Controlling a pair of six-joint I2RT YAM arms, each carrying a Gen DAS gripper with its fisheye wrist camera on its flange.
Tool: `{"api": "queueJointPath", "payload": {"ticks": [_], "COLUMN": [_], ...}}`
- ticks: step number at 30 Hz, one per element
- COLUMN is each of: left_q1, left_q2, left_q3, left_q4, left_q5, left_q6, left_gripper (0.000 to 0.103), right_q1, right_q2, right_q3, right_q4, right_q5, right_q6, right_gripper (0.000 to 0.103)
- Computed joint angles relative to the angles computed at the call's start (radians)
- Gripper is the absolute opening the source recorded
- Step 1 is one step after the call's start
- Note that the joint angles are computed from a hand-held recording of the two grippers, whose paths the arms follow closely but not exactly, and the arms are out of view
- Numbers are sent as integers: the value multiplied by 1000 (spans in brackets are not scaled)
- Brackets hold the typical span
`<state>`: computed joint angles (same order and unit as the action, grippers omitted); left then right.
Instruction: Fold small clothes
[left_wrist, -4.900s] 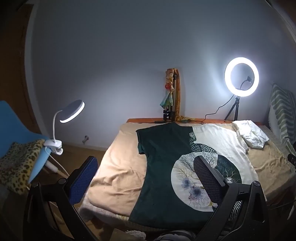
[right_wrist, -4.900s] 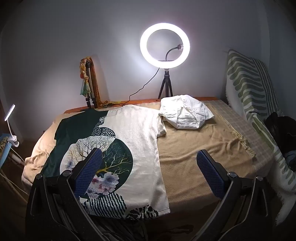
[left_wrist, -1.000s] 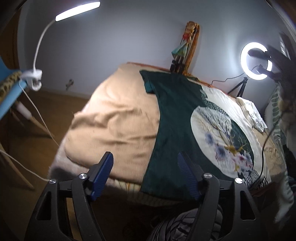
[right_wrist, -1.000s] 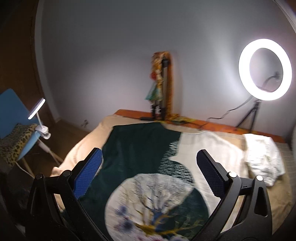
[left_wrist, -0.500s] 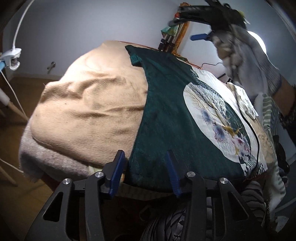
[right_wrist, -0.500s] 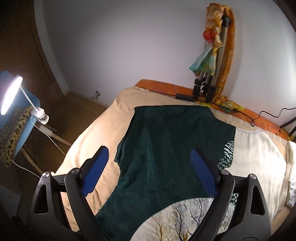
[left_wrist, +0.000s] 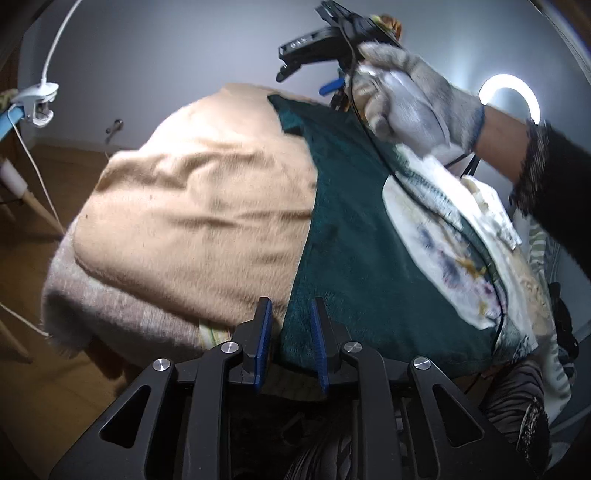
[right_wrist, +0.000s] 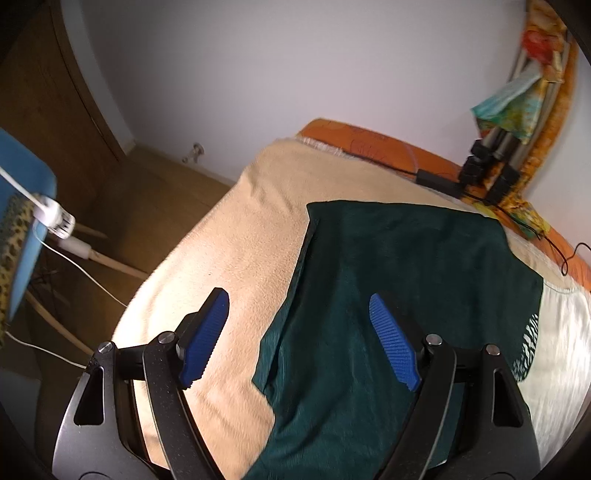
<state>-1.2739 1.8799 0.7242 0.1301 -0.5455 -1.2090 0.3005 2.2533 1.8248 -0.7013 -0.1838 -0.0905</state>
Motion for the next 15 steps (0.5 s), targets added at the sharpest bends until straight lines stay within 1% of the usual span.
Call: {"api": "queueJointPath", "payload": {"ticks": [2,7,8,9,10,11,12,15], "left_q1": [-3,1,1,2,6,16,22,30], "left_q2": [8,39,42,44,43,38,38,41], "left_q3": [13,37,42,44,36,9,-5,-5], "left_q4": [-8,19,19,23,45,103,140,161], "left_q5": [-9,-18,-21,-22,-17,5,13,20], "left_q6": [11,50,61,67,75,89,94,98], "left_gripper": [23,23,22,15,5,5,4,3], "right_q1": [8,12,15,16,18,19,21,26], "right_q2": [53,162,186,207,228,244,258,301], "right_q3": [60,188,216,242,269,289,306,363], "right_q4": [-23,-72,-86,-101,-115,-124,-132,-162], "right_q5": [20,26,33,36,40,46,52,68], "right_q6": [8,32,30,25,19,15,11,-7], "right_gripper": [81,80,78,77,75,74,74,70]}}
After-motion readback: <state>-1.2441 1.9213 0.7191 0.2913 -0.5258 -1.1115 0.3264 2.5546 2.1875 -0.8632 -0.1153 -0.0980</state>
